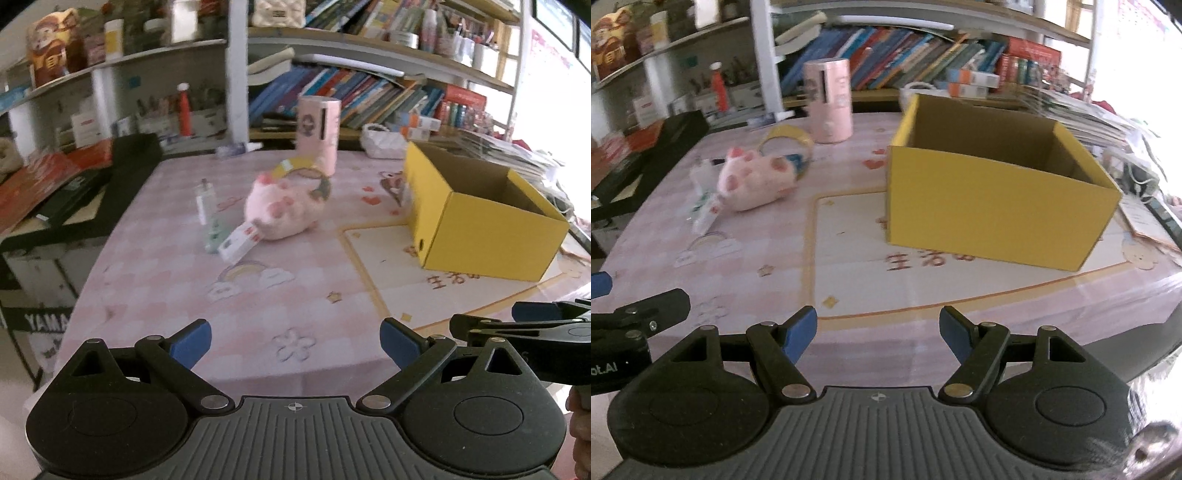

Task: Organize objects
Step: 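Withdraw both tools from the box back toward the table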

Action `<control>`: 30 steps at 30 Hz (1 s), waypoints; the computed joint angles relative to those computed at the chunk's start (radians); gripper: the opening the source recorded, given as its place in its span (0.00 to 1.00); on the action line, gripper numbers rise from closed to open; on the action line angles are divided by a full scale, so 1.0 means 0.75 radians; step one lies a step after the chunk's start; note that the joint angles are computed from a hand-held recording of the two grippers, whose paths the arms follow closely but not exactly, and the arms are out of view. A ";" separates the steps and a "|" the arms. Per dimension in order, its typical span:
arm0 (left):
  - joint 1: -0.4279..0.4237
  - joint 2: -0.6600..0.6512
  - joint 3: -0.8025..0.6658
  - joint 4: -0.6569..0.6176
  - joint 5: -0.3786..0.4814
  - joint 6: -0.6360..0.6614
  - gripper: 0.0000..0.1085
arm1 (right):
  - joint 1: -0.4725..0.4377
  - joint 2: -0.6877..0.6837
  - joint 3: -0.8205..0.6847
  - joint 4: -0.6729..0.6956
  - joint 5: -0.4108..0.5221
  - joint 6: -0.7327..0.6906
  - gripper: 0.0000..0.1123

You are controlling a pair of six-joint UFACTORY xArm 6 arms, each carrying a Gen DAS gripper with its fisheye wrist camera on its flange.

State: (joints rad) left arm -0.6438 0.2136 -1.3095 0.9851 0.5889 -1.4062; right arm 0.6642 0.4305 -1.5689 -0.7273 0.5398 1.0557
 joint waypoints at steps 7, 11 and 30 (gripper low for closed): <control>-0.005 -0.113 0.124 0.054 0.033 -0.081 0.91 | 0.046 0.009 -0.019 -0.008 -0.028 -0.004 0.64; -0.009 -0.164 0.175 0.082 0.053 -0.119 0.91 | 0.064 0.010 -0.026 -0.023 -0.040 0.006 0.64; 0.007 -0.265 0.286 0.142 0.043 -0.162 0.91 | 0.115 0.023 -0.057 -0.088 -0.044 0.063 0.64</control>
